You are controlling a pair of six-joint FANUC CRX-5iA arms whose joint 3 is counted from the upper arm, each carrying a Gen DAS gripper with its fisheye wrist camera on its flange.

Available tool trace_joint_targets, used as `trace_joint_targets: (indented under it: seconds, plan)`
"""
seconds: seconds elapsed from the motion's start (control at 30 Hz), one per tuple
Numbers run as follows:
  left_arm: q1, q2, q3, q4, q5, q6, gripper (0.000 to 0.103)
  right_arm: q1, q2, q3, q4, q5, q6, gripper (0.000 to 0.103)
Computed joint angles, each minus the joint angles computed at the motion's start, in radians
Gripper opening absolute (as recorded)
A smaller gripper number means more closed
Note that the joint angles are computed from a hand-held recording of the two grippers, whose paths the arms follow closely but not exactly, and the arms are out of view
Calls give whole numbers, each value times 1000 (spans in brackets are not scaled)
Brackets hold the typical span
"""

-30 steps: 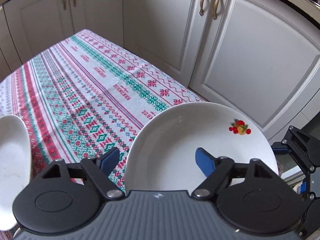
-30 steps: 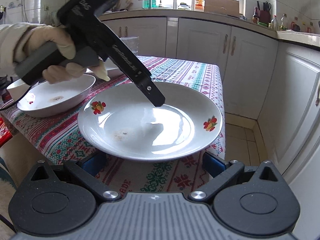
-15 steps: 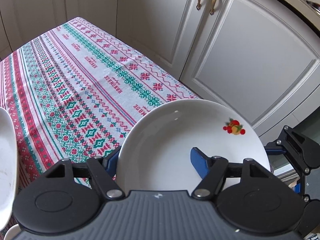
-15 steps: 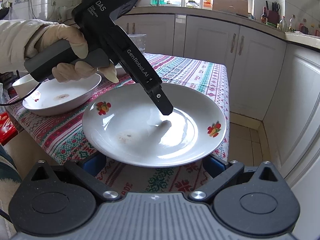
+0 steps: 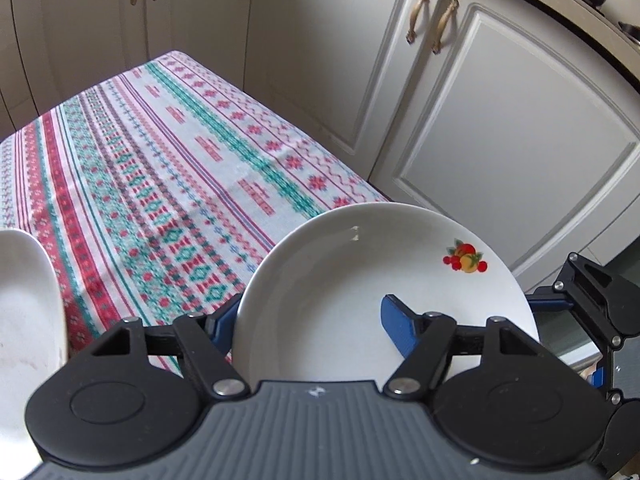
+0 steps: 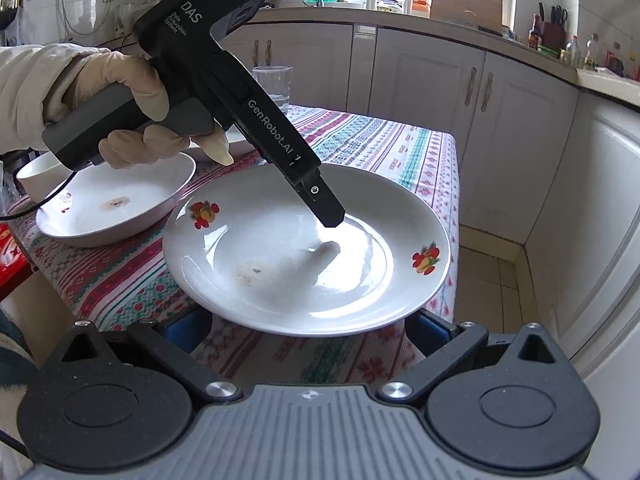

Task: Organize plates and bowls
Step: 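Lift the stained plate off the cloth with the left gripper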

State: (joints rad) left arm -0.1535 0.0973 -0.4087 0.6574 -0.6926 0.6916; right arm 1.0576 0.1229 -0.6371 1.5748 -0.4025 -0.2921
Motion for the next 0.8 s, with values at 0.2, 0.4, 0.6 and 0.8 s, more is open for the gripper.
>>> trace_joint_targets:
  seconds: [0.2, 0.4, 0.6, 0.8]
  plan:
    - [4, 26, 21, 13, 36, -15, 72, -21, 24, 26, -9, 19, 28, 103]
    - [6, 71, 51, 20, 60, -16, 72, -46, 48, 53, -2, 34, 42, 103]
    - [4, 103, 74, 31, 83, -19, 72, -72, 60, 65, 10, 60, 14, 103]
    - [3, 122, 91, 30, 97, -14, 72, -70, 73, 79, -8, 50, 22, 103]
